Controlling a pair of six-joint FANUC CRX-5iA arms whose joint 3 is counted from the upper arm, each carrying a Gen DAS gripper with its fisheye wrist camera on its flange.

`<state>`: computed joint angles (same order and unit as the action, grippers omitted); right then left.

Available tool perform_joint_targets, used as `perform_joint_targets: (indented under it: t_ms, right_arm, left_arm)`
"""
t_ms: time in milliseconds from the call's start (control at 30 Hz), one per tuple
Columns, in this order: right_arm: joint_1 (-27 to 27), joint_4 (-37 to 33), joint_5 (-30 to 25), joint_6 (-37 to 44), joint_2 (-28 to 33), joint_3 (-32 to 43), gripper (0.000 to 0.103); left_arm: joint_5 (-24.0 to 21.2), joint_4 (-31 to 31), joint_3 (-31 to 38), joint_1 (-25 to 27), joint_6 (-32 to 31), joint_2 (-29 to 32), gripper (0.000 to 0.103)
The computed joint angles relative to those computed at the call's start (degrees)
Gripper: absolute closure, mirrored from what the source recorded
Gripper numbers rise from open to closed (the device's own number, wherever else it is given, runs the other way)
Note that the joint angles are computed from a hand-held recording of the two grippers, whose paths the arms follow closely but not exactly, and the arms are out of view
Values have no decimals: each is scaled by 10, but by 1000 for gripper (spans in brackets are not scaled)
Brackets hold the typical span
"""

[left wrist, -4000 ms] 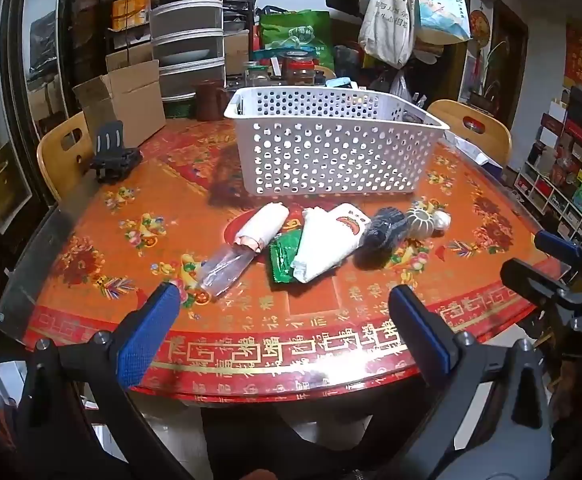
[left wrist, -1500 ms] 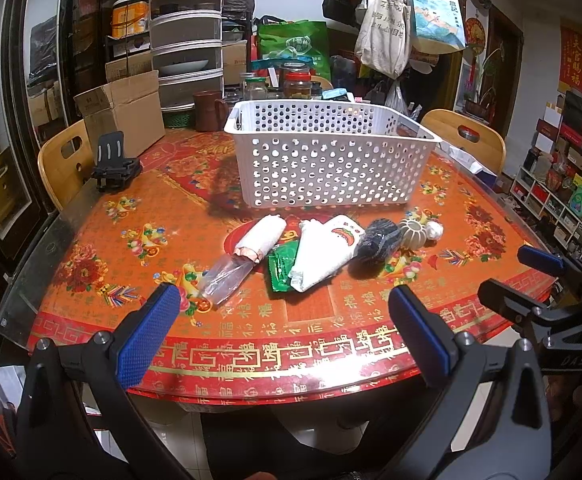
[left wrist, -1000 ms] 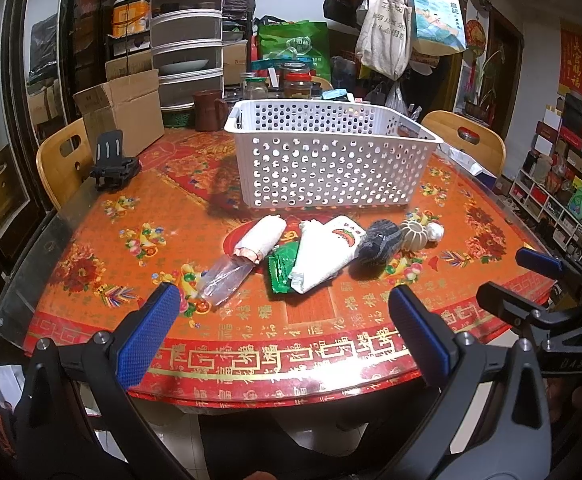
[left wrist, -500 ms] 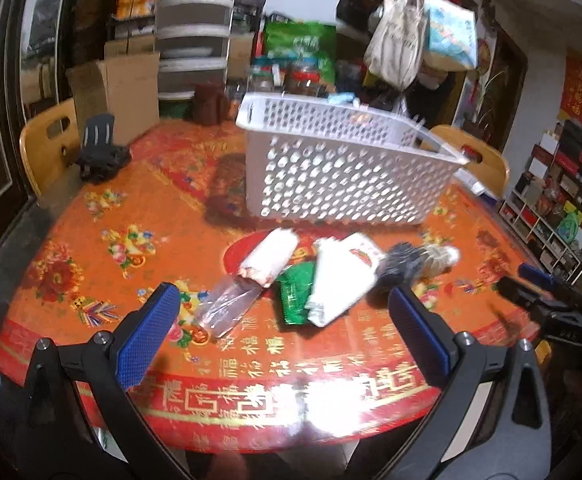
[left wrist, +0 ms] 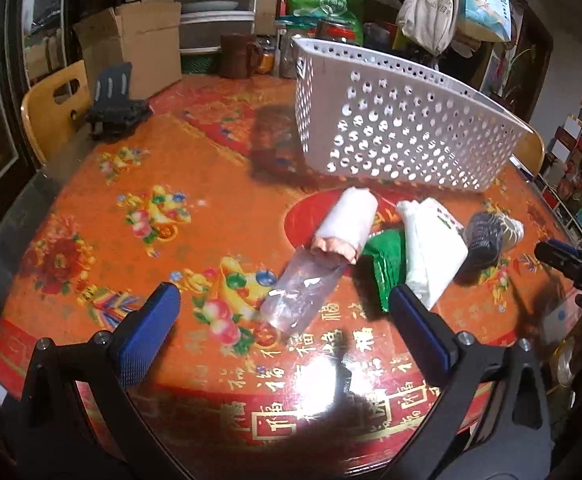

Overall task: Organize soft objects
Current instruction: 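Grasp the white crumpled ball with the right tool while the left tool grasps the clear plastic bag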

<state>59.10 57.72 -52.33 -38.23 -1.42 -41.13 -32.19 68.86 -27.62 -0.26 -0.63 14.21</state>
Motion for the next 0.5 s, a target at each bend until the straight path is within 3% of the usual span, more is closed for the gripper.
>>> perform_joint_targets:
  t_ms: [267, 500]
  right_arm:
    - [-18, -13, 16, 28, 16, 17, 22]
    - [-32, -19, 15, 41, 15, 20, 34]
  left_arm:
    - [13, 32, -2, -12, -42, 16, 3]
    - [8, 11, 2, -11, -35, 22, 12]
